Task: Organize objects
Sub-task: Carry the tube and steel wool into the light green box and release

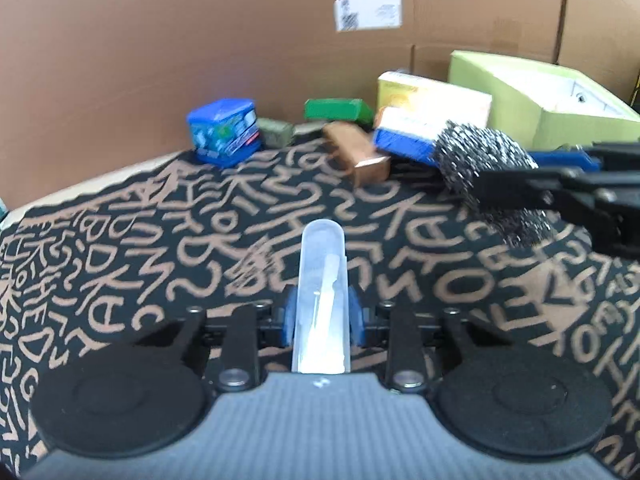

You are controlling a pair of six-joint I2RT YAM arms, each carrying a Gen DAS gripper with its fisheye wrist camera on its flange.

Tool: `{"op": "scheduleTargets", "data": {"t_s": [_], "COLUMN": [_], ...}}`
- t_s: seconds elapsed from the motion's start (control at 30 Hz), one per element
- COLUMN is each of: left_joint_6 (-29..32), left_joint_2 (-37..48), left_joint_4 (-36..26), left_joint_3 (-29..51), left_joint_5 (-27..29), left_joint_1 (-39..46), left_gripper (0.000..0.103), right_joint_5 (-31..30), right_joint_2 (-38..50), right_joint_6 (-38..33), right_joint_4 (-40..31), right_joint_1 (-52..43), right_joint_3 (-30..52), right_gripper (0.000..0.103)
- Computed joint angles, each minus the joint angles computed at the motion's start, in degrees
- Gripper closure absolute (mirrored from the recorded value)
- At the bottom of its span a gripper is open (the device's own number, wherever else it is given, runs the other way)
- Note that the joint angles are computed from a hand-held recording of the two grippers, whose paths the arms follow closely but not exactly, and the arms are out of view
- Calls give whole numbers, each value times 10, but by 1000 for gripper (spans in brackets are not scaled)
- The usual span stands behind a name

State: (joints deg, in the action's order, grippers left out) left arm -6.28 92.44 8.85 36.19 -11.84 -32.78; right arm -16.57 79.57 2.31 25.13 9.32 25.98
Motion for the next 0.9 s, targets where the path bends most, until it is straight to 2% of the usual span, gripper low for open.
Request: {"op": "scheduleTargets", "data": {"t_s": [0.2,0.4,0.67,0.77,0.9], "left_joint_6": [-2,0,-19,-15,-43], "left_joint_2": [-37,16,192,272,380], "left_joint_4": [-36,-72,-139,-158,-218], "left_joint_3": [55,192,451,551,704], "left_joint_5": [-6,5,34,20,49], "left_joint_1": [-68,-129,-178,-191,-192], "left_gripper": [76,76,76,76,76], "right_joint_5": [-52,-108,-110,-91,-65], "right_joint_2": [-104,-153,-94,-54,17], "right_joint_6": [-24,-41,-75,-96,-124], "right_joint_4": [-38,-57,-38,-16,-1], "right_joint_1": [-83,-213,-346,-373,-392], "right_joint_3": [-43,-43,13,40,93], "right_gripper": [65,65,65,65,65]}}
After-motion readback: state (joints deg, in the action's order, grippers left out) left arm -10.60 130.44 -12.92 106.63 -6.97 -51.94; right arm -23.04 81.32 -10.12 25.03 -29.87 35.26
